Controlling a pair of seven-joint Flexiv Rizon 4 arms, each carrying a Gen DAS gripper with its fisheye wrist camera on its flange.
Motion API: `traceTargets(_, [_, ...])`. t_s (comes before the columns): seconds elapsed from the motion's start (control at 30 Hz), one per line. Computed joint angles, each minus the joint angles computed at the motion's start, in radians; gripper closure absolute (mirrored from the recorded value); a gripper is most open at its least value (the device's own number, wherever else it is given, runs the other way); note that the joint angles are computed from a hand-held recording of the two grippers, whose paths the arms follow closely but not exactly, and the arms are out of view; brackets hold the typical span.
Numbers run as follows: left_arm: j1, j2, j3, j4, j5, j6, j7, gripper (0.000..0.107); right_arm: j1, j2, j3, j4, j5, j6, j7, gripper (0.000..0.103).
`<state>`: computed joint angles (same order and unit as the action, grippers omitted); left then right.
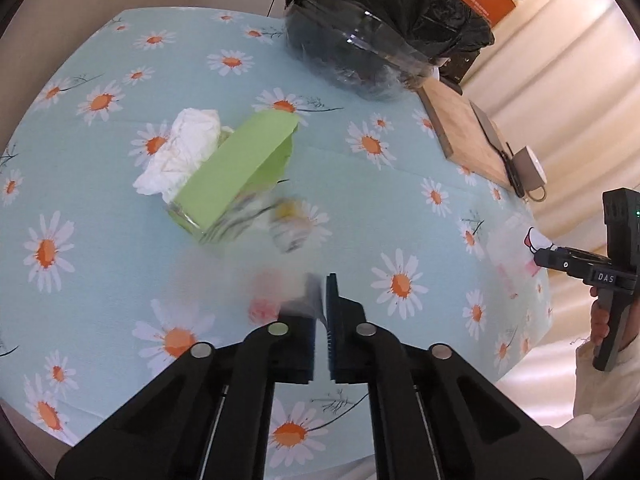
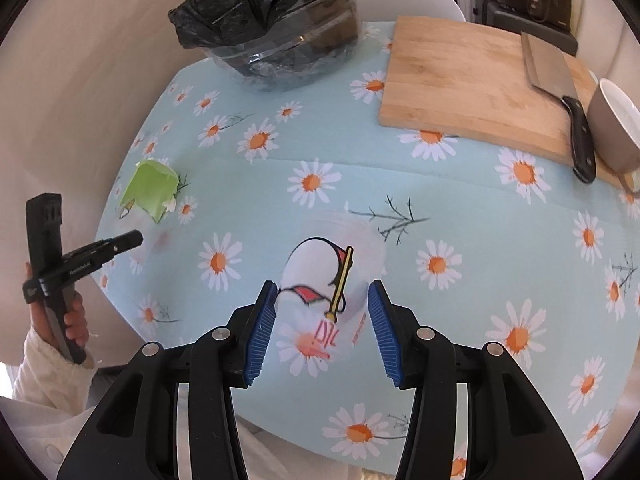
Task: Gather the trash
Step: 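Grasp a clear plastic cup with the left tool while the right tool grasps another clear cup, then carry both clear cups over the black bin and open both tools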
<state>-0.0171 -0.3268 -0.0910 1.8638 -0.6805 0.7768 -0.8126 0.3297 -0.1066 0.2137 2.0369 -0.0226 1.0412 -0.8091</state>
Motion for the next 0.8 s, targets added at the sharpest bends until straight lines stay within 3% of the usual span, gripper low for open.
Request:
traceTargets(0.23, [0.011, 0.048, 0.025, 0.01, 0.045, -0.063, 0.007, 0.103, 0.002, 0.01, 0.001, 0.031, -0.009, 0.053, 0.016, 0.059])
traceTargets(0.43, [0.009, 0.076, 0.057, -0.016, 0.161, -0.082, -0.011, 0.104, -0.001, 0.003, -0.008, 0.026, -0.035, 0.082, 0.033, 0.061])
traceTargets(0.8, [0.017, 0.098, 0.066, -0.079, 0.225, -0.082, -0.028, 0.103, -0.004, -0.011, -0.019, -0.059, -0.086, 0.016, -0.005, 0.061])
